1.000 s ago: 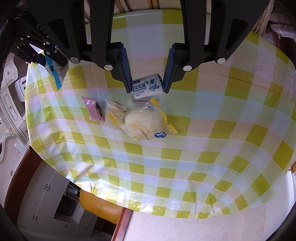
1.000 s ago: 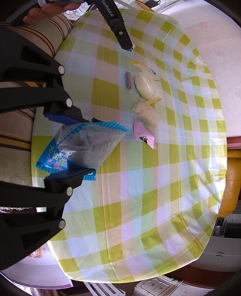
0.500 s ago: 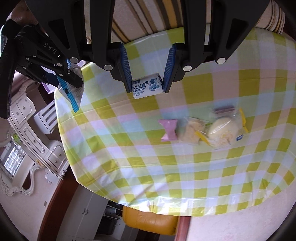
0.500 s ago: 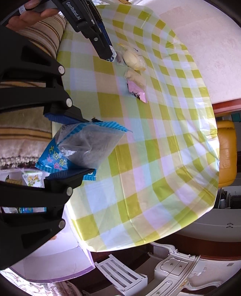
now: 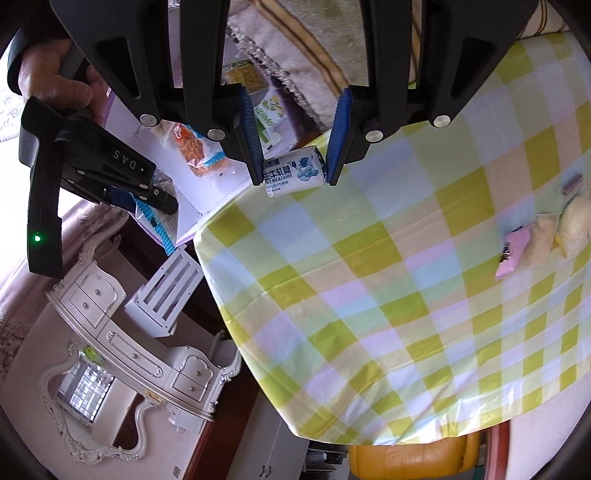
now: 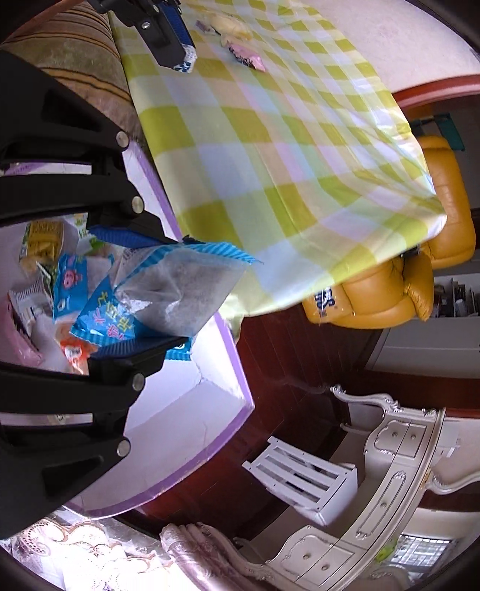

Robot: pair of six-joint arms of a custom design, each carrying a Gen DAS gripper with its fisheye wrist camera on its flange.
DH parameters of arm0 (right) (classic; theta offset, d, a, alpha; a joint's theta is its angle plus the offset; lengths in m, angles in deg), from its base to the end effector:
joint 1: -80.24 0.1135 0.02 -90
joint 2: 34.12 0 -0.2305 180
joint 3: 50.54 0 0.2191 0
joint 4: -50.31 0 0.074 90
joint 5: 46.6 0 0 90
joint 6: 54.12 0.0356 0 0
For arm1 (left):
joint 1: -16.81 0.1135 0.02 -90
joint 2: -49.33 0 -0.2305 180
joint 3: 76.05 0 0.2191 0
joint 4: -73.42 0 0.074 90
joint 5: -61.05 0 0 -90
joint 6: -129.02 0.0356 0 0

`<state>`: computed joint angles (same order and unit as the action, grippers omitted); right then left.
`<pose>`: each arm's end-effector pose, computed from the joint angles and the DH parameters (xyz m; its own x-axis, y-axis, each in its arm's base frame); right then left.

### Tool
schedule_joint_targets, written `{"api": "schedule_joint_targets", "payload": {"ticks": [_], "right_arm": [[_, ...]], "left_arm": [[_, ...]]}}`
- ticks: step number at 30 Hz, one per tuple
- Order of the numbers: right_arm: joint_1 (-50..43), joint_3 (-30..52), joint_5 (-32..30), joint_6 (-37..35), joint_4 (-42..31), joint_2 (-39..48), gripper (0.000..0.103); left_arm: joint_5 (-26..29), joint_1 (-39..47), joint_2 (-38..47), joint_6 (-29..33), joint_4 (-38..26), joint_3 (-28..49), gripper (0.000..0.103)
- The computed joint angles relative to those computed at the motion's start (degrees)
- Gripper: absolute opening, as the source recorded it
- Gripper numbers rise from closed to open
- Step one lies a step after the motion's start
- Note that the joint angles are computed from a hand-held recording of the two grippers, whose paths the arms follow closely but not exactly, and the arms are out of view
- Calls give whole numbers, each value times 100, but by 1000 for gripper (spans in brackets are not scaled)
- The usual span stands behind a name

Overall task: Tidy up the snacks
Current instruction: 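Carry both snacks to the white box and open both tools over it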

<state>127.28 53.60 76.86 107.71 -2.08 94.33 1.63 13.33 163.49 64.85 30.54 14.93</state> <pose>0.2780 0.2697 0.1029 -0.7048 0.4063 -0.5815 0.4667 0.8829 0.0513 0.3565 -0.0398 0.1419 -0.7086 0.4189 -0.5678 0.6300 0.7380 -0.2417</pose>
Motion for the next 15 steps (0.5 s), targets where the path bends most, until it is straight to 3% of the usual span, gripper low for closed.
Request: {"api": "schedule_joint_targets", "payload": {"ticks": [5,11,13,15], "right_arm": [[-207,-1174,55,337,371,-582,42],[-406,-1907,37,567,657,-906,45],[-428,-2037,47,654,686,-947,47],[-435,-2100,70,731,681,-971,57]], "left_arm": [[-116,-552,38,-70,28,-100,34],[-7,-981,183,-38,-117,-24,35],[42,-1040,256,2,-205,45,49],[73,-1050,259,-14,-191,36,61]]}}
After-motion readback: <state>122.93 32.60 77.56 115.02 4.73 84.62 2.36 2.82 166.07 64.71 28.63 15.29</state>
